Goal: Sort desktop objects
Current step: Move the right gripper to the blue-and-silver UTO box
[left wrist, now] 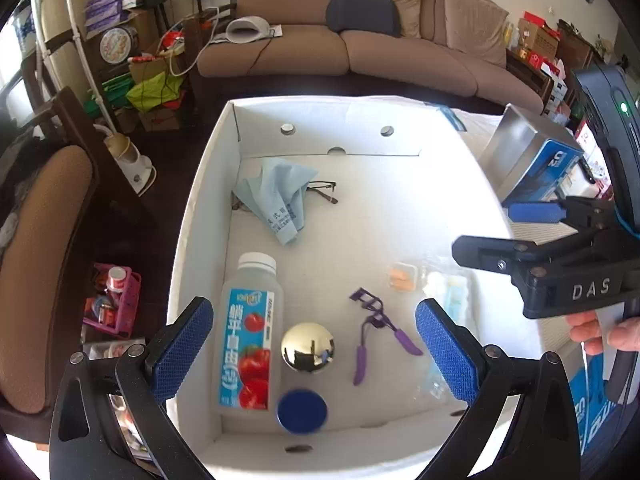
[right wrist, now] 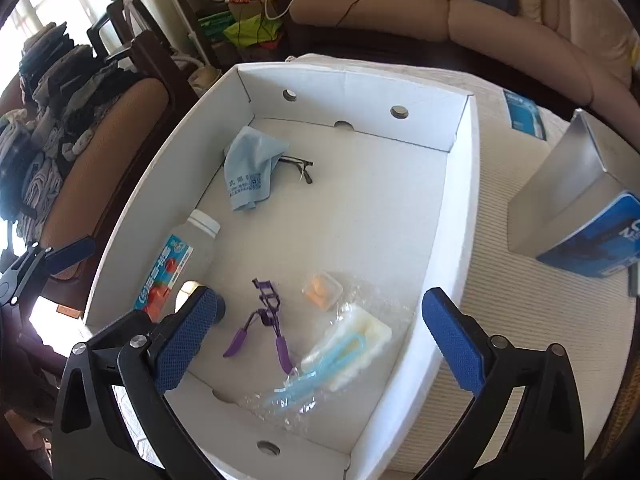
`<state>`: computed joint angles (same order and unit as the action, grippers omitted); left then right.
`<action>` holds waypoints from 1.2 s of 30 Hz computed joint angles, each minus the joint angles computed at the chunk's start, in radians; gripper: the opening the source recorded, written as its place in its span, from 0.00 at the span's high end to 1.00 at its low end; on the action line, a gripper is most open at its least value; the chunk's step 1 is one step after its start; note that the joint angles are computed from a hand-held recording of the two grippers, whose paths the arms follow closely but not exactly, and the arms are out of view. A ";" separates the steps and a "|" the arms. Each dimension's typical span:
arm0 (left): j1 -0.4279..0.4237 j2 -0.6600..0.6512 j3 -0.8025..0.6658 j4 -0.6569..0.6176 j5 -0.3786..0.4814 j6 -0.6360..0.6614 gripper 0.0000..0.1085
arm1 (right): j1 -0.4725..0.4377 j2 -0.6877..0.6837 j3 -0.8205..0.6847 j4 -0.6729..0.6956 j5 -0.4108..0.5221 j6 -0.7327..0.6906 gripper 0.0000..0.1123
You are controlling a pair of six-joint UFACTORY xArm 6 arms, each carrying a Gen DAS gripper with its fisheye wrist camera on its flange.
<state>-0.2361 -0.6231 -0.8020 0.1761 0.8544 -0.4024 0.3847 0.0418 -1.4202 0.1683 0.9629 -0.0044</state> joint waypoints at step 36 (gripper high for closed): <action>-0.382 0.973 -0.983 0.273 -0.005 -0.199 0.05 | -0.782 0.131 -0.177 0.411 0.023 -0.796 0.08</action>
